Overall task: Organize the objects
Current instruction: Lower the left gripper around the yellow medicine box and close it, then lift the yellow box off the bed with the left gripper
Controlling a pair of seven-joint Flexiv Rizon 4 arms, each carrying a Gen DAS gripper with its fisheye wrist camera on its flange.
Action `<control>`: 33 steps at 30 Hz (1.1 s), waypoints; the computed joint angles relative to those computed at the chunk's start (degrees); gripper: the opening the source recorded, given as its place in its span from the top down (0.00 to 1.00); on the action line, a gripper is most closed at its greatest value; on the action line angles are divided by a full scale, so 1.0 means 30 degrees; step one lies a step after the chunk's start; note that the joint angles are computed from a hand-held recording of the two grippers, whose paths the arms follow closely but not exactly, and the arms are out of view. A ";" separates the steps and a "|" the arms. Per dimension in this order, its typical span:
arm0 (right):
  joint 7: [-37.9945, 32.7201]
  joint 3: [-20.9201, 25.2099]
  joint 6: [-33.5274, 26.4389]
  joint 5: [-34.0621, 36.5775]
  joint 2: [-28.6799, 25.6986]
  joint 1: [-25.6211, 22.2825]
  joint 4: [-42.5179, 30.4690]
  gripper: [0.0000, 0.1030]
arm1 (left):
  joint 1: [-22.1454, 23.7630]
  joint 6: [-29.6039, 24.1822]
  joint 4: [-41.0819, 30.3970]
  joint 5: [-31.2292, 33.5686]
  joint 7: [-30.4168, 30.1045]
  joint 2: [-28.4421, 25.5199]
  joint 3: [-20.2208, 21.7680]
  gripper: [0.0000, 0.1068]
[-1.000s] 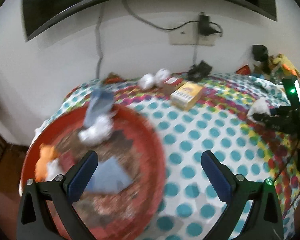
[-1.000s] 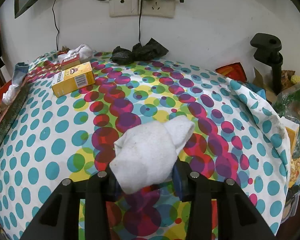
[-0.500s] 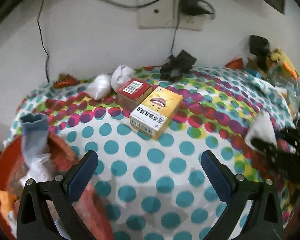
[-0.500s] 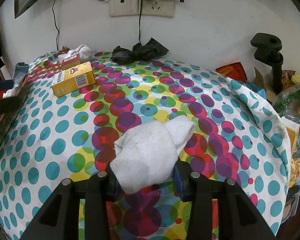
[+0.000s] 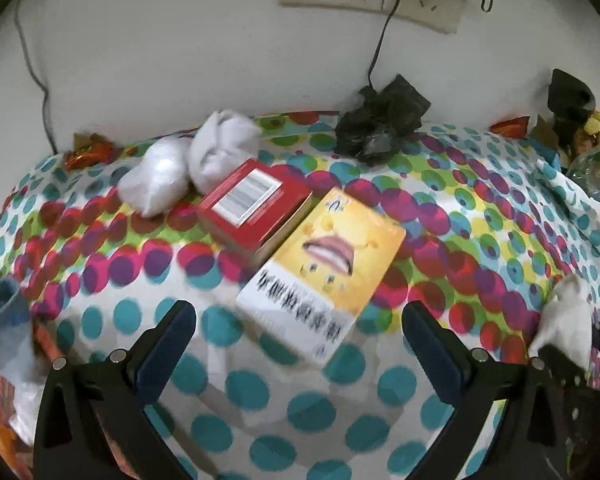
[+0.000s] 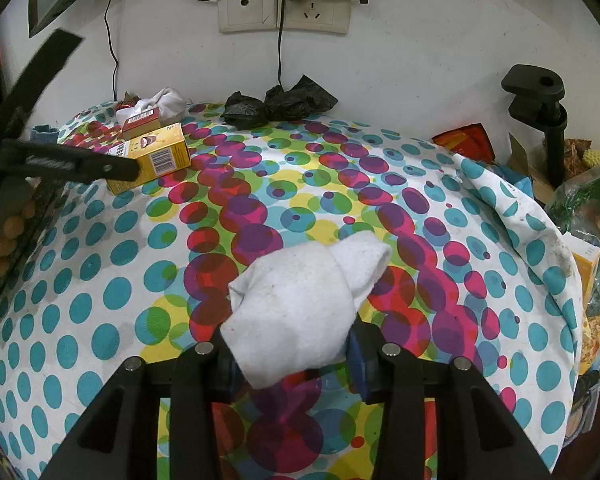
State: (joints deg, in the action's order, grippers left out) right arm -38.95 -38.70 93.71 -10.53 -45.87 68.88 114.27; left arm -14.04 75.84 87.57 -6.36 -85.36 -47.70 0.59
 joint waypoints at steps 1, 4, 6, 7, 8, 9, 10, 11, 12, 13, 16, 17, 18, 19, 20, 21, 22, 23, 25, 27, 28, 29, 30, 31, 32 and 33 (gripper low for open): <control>-0.0001 -0.0022 -0.0017 -0.0003 -0.0014 0.0012 -0.0012 0.59 | -0.0192 -0.0245 -0.0342 0.0032 -0.0165 -0.0163 0.0242 0.04; 0.0009 -0.0017 -0.0013 0.0007 -0.0010 0.0020 -0.0009 0.59 | -0.0245 -0.0780 -0.1068 -0.0093 -0.0507 -0.0594 0.0261 0.04; 0.0033 -0.0050 -0.0046 0.0008 -0.0017 0.0080 -0.0012 0.59 | 0.0056 -0.0788 -0.1152 -0.0373 -0.0522 -0.0760 -0.0240 0.04; 0.0031 -0.0046 -0.0042 -0.0001 -0.0012 0.0068 -0.0009 0.59 | 0.0169 -0.0741 -0.1131 -0.0522 -0.0538 -0.0815 -0.0465 0.04; 0.0028 -0.0042 -0.0050 -0.0011 -0.0010 0.0053 -0.0018 0.59 | 0.0339 -0.0684 -0.1079 -0.0687 -0.0441 -0.0856 -0.0780 0.05; 0.0039 -0.0039 -0.0057 -0.0014 -0.0005 0.0059 -0.0021 0.59 | 0.0429 -0.0627 -0.1020 -0.0809 -0.0365 -0.0886 -0.0989 0.06; 0.0043 -0.0029 -0.0055 -0.0021 0.0001 0.0044 -0.0025 0.59 | 0.0156 -0.0501 -0.1041 -0.0737 -0.0588 -0.0916 -0.0699 0.10; 0.0053 -0.0033 -0.0065 -0.0027 0.0003 0.0050 -0.0030 0.59 | -0.0279 -0.0498 -0.1179 -0.0514 -0.0891 -0.0954 -0.0170 0.15; 0.0070 -0.0047 -0.0085 -0.0035 0.0002 0.0073 -0.0036 0.59 | -0.0676 -0.0631 -0.1352 -0.0216 -0.1111 -0.0988 0.0333 0.19; 0.0069 -0.0044 -0.0086 -0.0053 0.0004 0.0057 -0.0038 0.59 | -0.1020 -0.0737 -0.1508 0.0144 -0.1246 -0.1018 0.0754 0.27; 0.0130 -0.0160 -0.0189 -0.0106 -0.0024 0.0173 -0.0054 0.59 | -0.0973 -0.0543 -0.1441 0.0565 -0.0965 -0.0924 0.0506 0.45; 0.0116 -0.0086 -0.0125 -0.0127 0.0003 0.0081 -0.0044 0.59 | -0.1034 -0.0515 -0.1442 0.0630 -0.1003 -0.0905 0.0530 0.51; 0.0130 -0.0075 -0.0135 -0.0134 -0.0008 0.0063 -0.0061 0.59 | -0.1110 -0.0525 -0.1414 0.0691 -0.1066 -0.0862 0.0579 0.52; 0.0140 -0.0042 -0.0131 -0.0142 -0.0001 0.0031 -0.0076 0.59 | -0.1192 -0.0582 -0.1458 0.0749 -0.1133 -0.0874 0.0639 0.52; 0.0150 -0.0024 -0.0126 -0.0150 0.0005 0.0015 -0.0083 0.59 | -0.1217 -0.0529 -0.1407 0.0769 -0.1204 -0.0857 0.0613 0.52; 0.0175 0.0012 -0.0120 -0.0143 0.0020 -0.0005 -0.0086 0.59 | -0.1167 -0.0347 -0.1235 0.0782 -0.1195 -0.0798 0.0490 0.52; 0.0164 -0.0035 -0.0144 -0.0179 0.0004 0.0023 -0.0091 0.59 | -0.1155 -0.0186 -0.1136 0.0808 -0.1165 -0.0786 0.0415 0.52; 0.0166 -0.0053 -0.0154 -0.0198 -0.0002 0.0030 -0.0093 0.59 | -0.1159 0.0061 -0.0923 0.0845 -0.1150 -0.0722 0.0357 0.52; 0.0181 -0.0051 -0.0161 -0.0226 0.0001 0.0020 -0.0100 0.59 | -0.1062 0.0565 -0.0334 0.0860 -0.0962 -0.0489 0.0100 0.52; 0.0213 -0.0026 -0.0170 -0.0230 0.0010 -0.0002 -0.0113 0.59 | -0.0875 0.1160 0.0373 0.0741 -0.0735 -0.0240 -0.0310 0.52; 0.0253 -0.0045 -0.0183 -0.0225 -0.0002 0.0018 -0.0121 0.59 | -0.0744 0.1469 0.0821 0.0657 -0.0576 -0.0056 -0.0548 0.52; 0.0279 -0.0061 -0.0196 -0.0234 -0.0011 0.0036 -0.0126 0.59 | -0.0609 0.1826 0.1318 0.0552 -0.0438 0.0141 -0.0791 0.52; 0.0286 -0.0077 -0.0203 -0.0255 -0.0018 0.0044 -0.0127 0.59 | -0.0529 0.2119 0.1773 0.0501 -0.0253 0.0339 -0.0953 0.52; 0.0306 -0.0100 -0.0215 -0.0268 -0.0028 0.0067 -0.0126 0.59 | -0.0601 0.2351 0.2148 0.0464 -0.0189 0.0509 -0.0918 0.52; 0.0299 -0.0080 -0.0200 -0.0288 -0.0025 0.0032 -0.0131 0.59 | -0.0642 0.2600 0.2547 0.0442 -0.0092 0.0687 -0.0934 0.52; 0.0320 -0.0118 -0.0228 -0.0298 -0.0043 0.0073 -0.0134 0.59 | -0.0630 0.2801 0.2921 0.0445 0.0100 0.0863 -0.1017 0.52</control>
State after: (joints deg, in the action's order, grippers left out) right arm -37.99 -39.05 93.03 -11.42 -45.99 69.10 113.87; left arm -15.93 84.25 96.33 -5.02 -85.06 -45.11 -2.47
